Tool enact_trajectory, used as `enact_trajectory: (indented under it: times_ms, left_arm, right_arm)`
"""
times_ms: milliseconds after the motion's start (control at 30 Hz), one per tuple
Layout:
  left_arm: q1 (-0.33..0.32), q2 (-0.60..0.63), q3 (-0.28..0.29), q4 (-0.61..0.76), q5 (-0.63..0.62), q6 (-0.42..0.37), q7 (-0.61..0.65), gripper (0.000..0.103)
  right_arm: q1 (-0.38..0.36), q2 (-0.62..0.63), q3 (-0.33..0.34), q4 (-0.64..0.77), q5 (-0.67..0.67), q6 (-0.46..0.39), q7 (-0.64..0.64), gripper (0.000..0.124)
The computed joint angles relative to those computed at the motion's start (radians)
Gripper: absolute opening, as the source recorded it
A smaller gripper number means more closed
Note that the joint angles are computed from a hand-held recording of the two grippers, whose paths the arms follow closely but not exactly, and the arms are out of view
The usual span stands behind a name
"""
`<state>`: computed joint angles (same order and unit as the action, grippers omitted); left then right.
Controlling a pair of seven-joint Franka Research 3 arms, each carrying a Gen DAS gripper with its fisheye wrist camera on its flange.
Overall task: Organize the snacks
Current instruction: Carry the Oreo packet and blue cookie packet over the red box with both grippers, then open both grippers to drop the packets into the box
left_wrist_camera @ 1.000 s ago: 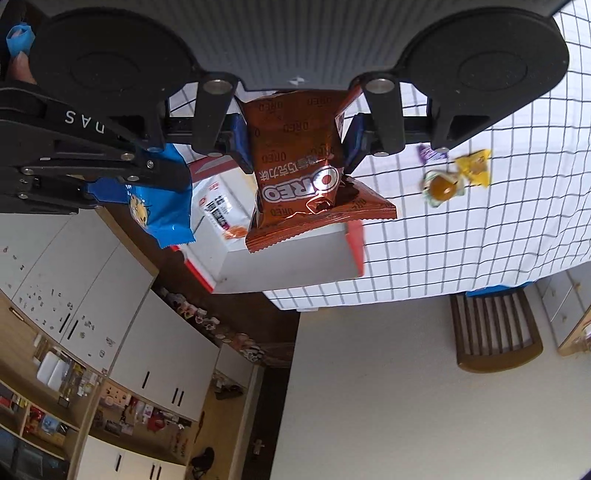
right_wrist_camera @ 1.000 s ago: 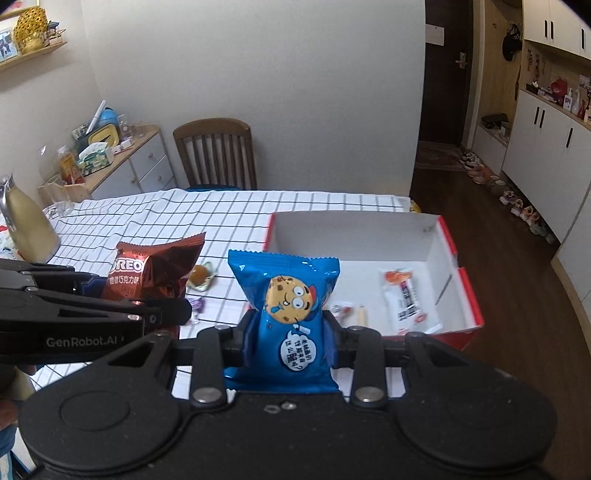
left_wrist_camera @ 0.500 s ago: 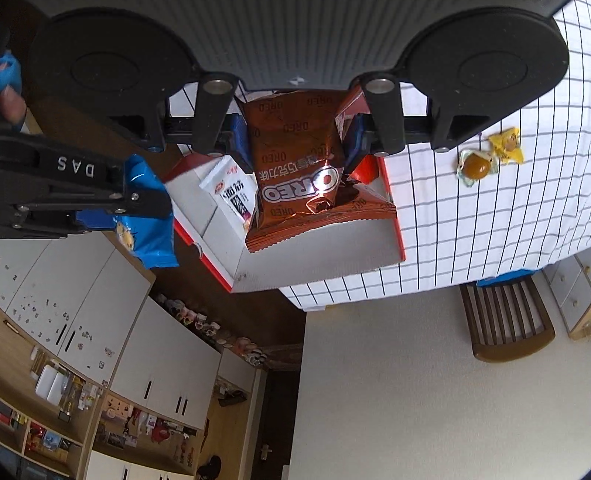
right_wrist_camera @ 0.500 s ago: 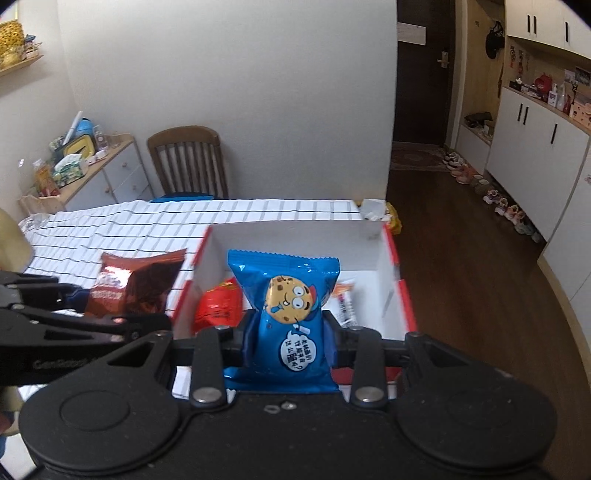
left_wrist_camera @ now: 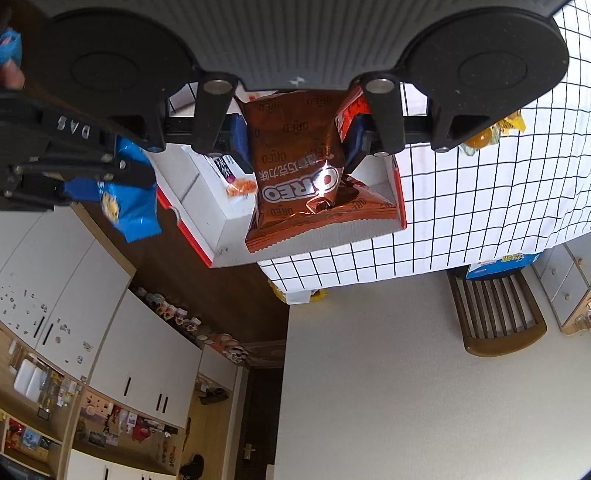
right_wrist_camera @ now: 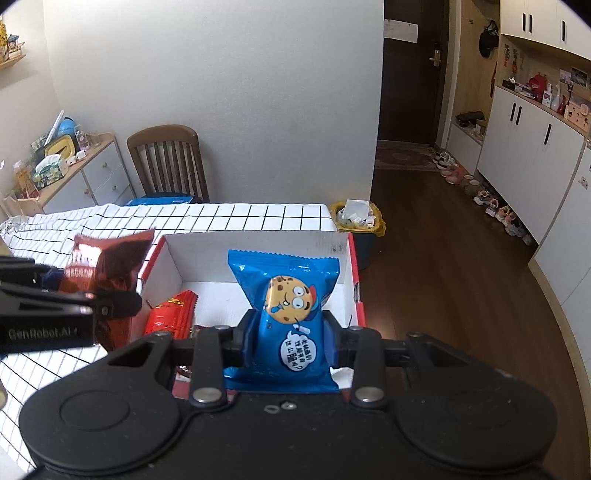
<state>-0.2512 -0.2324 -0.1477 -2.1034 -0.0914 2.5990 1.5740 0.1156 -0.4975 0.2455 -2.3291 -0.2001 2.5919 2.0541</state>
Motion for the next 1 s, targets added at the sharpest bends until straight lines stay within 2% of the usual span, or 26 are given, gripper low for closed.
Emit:
enact_trajectory:
  times_ms: [267, 400, 633, 1000]
  left_arm:
    - [0.027, 0.101, -0.024, 0.085, 0.06, -0.011, -0.063, 0.049]
    - [0.043, 0.157, -0.04, 0.131, 0.134, -0.029, -0.104, 0.049]
    - [0.053, 0.243, -0.051, 0.206, 0.113, -0.074, -0.104, 0.049]
    - [0.042, 0.353, -0.079, 0.288, 0.164, -0.124, -0.101, 0.049]
  right_arm:
    - [0.013, 0.071, -0.024, 0.024, 0.008, 0.005, -0.033, 0.033]
    - [0.019, 0.103, -0.032, 0.035, 0.001, 0.002, -0.044, 0.033]
    - [0.036, 0.157, -0.059, 0.064, 0.003, -0.016, -0.072, 0.033]
    - [0.066, 0.226, -0.084, 0.099, -0.005, -0.065, -0.104, 0.033]
